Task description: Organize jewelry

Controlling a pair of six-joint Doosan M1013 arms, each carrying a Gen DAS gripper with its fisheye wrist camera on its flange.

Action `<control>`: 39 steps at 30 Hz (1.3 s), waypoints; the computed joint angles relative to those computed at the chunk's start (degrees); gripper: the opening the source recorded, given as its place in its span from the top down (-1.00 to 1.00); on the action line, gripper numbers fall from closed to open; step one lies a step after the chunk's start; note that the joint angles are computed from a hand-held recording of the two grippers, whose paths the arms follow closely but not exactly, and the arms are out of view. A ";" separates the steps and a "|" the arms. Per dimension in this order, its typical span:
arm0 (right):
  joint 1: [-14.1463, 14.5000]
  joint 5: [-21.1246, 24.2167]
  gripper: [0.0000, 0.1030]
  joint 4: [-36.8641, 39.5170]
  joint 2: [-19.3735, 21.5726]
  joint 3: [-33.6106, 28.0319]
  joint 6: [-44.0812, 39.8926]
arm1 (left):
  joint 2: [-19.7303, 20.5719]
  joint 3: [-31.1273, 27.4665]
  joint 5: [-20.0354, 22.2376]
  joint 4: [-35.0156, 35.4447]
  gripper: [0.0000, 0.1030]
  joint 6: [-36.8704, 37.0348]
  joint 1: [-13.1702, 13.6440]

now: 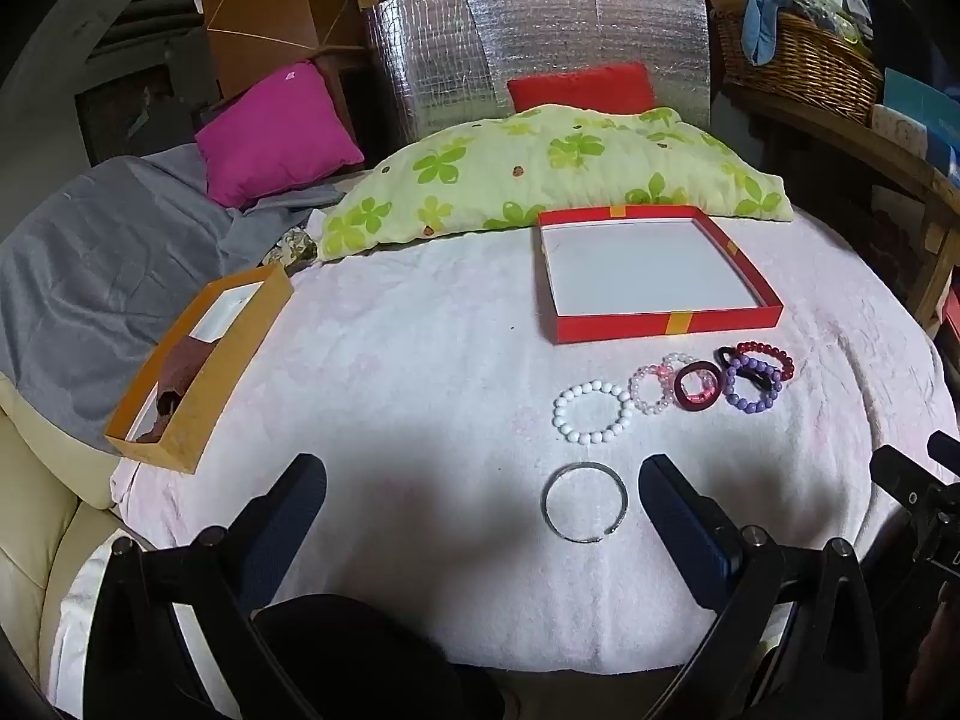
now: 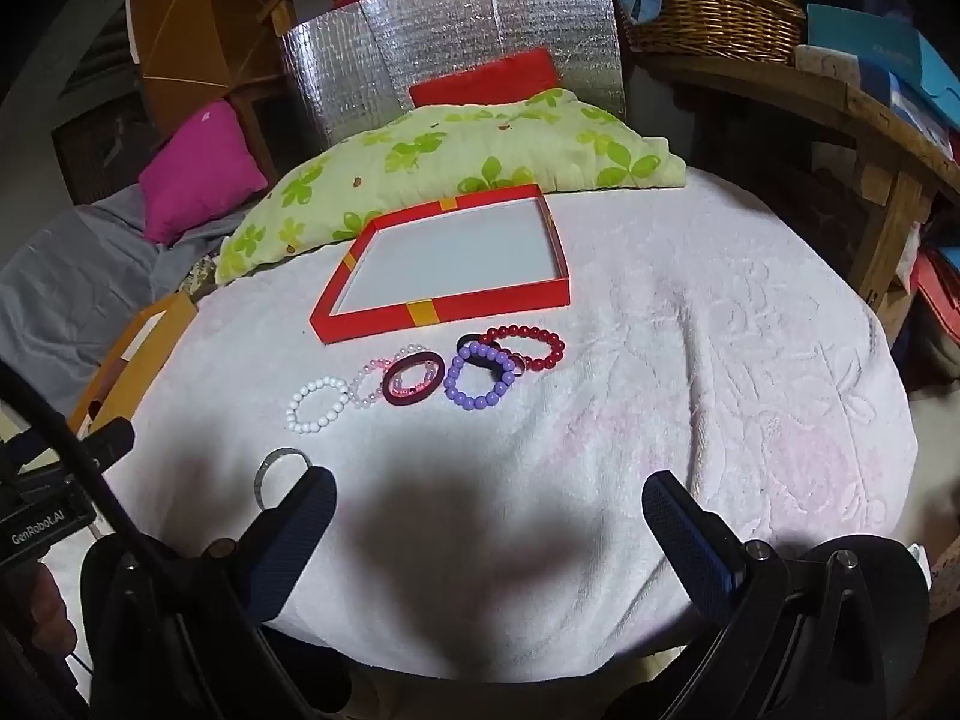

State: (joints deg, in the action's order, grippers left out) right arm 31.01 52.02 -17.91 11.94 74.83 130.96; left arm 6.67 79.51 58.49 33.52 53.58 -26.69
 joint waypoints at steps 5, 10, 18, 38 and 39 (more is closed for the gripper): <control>1.09 1.17 -1.00 -1.52 0.39 -0.85 0.44 | -0.08 0.15 -0.11 0.12 -1.00 0.08 -0.09; 0.55 0.68 -1.00 -0.43 0.12 -0.46 -0.97 | -0.16 0.30 -0.03 0.02 -1.00 -0.04 -0.08; 0.80 0.60 -1.00 -0.83 0.30 -0.33 -0.32 | 0.06 0.25 0.18 -0.70 -1.00 0.49 0.26; 0.55 1.02 -1.00 -0.02 0.60 -0.46 -0.75 | 0.30 0.52 0.33 -1.28 -1.00 0.81 0.48; 0.51 1.03 -1.00 0.18 0.65 -0.49 -0.82 | 0.33 0.54 0.36 -1.36 -1.00 0.80 0.51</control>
